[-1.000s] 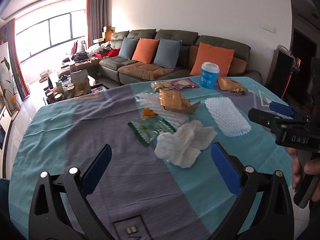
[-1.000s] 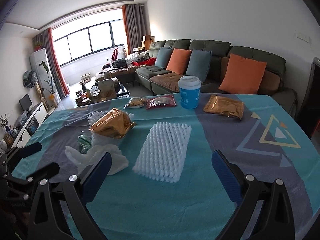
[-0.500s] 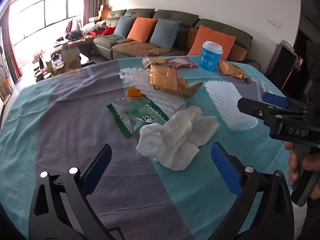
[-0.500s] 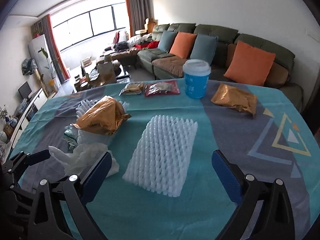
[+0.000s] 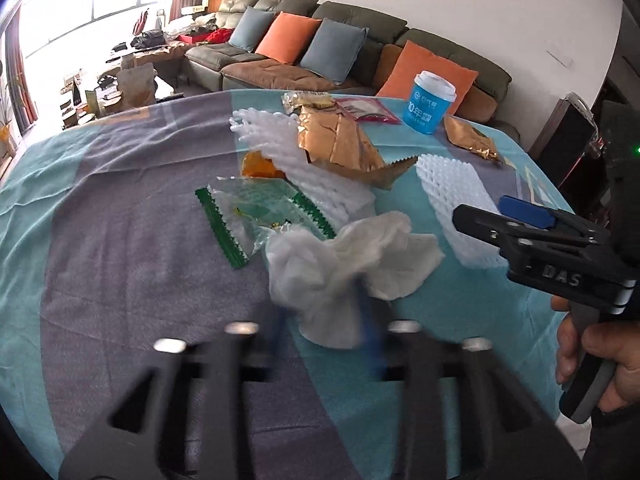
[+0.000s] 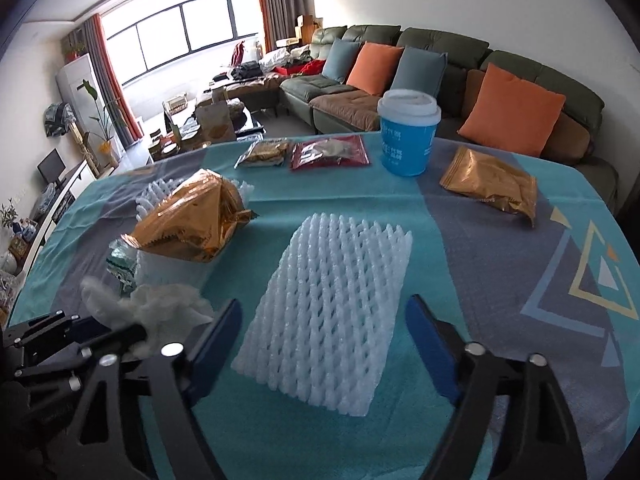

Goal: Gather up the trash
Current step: 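Grasp the white tissue with the left tool while the right tool grasps the white foam net, then lift the tissue and foam net and carry them over the teal bin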

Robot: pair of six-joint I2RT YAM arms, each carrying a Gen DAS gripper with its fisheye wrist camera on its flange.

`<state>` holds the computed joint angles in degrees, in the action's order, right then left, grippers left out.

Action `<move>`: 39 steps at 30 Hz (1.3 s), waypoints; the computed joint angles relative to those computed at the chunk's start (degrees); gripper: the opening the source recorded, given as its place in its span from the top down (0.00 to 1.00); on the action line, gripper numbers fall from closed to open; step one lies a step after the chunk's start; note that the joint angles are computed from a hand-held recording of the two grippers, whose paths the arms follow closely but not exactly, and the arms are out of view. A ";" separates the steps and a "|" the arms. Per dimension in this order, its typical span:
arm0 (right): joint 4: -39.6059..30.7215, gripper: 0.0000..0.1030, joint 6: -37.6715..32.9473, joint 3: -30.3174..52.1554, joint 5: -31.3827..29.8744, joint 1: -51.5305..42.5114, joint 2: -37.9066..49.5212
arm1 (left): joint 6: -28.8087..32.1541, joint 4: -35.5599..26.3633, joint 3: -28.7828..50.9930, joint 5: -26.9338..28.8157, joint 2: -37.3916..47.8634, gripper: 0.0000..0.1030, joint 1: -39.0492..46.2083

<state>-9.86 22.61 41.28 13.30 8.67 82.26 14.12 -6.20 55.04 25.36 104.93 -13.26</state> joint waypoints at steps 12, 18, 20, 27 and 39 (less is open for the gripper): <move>0.05 0.89 -0.71 -0.49 -2.32 -0.22 0.01 | 2.27 -1.34 -0.63 6.31 -0.59 0.96 2.23; -0.28 0.92 1.00 -2.57 -0.24 2.02 -4.63 | 3.99 -0.94 -3.76 8.99 -4.60 0.96 4.26; -1.34 0.92 1.89 -3.31 1.24 3.14 -7.38 | 4.63 -1.34 -4.67 10.10 -6.57 0.96 5.23; -5.98 0.92 4.04 -2.76 6.89 10.02 -15.81 | 7.01 -1.17 -8.65 13.53 -15.71 0.96 11.96; -3.08 0.92 1.69 8.44 9.39 23.86 -7.88 | 12.73 -4.33 -2.25 18.08 -18.27 0.96 31.95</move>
<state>-12.94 24.30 49.73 22.69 32.53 74.37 26.86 -10.54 52.79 43.44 86.66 18.69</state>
